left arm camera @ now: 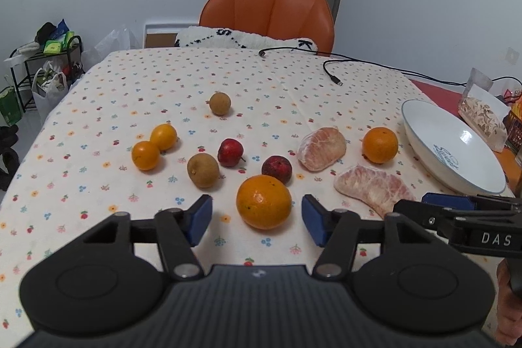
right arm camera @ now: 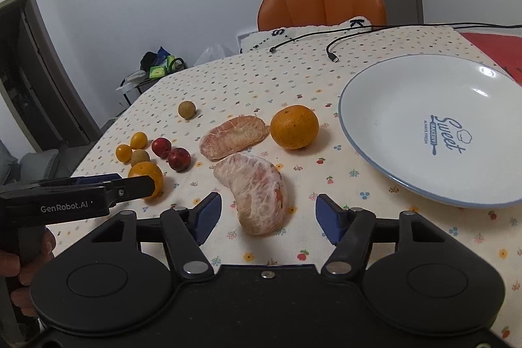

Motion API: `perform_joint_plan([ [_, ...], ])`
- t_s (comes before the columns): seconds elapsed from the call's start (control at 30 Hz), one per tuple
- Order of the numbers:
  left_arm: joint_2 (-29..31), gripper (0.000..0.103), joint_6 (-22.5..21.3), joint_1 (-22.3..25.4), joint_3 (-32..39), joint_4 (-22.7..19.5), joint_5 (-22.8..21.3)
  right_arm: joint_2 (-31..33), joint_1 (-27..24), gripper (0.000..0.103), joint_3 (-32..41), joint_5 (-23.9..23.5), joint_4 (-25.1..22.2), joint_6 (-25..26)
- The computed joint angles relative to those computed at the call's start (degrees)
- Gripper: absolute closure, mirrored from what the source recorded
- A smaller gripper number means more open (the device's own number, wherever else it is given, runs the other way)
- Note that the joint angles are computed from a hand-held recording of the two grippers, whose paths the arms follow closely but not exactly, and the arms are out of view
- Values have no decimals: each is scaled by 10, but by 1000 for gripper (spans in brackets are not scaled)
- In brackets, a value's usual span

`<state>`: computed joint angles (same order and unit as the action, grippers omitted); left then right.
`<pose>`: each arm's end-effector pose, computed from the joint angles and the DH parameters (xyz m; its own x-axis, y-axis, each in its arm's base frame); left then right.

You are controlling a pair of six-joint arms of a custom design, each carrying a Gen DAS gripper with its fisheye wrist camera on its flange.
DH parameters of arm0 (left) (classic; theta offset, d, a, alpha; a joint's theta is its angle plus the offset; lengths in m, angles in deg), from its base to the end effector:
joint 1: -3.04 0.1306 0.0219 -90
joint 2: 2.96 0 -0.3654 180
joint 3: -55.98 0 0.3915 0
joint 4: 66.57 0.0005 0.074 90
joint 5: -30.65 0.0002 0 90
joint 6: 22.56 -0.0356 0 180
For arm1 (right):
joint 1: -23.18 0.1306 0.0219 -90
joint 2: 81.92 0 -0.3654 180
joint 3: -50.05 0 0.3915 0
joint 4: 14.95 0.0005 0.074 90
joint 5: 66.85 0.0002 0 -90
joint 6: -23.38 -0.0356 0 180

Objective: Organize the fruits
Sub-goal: 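Grasp the orange with the left gripper while the right gripper grasps the pomelo segment, then carry the pomelo segment with the right gripper onto the white plate and release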

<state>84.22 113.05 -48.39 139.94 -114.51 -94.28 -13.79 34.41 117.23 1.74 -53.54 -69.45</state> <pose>0.3019 -0.3468 0.3931 -0.6378 -0.1399 -0.7574 -0.0552 0.9891 -0.1362 0.3504 0.0823 0.3948 -0.6463 -0.0814 -0.7588 -0.4260 0.8634 0.2702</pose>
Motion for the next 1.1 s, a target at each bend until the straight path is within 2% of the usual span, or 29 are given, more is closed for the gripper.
perform_joint_plan([
  [0.17,9,53,-3,4,5,-2,-7,13,8,40,5,13,11,6],
  [0.3,15,65,2,9,7,0,3,23,12,42,9,18,18,14],
  [0.47,12,66,2,7,5,3,-3,25,17,47,8,16,25,23],
  [0.7,-1,66,5,-2,1,1,-19,24,28,64,5,30,31,34],
  [0.87,-11,66,10,-10,-3,-3,-28,18,16,74,0,6,36,23],
  [0.93,-14,66,12,-13,-4,-4,-33,11,10,81,-4,-3,41,20],
  [1.1,-18,66,7,-24,-3,5,-45,-7,6,84,-11,-4,42,21],
])
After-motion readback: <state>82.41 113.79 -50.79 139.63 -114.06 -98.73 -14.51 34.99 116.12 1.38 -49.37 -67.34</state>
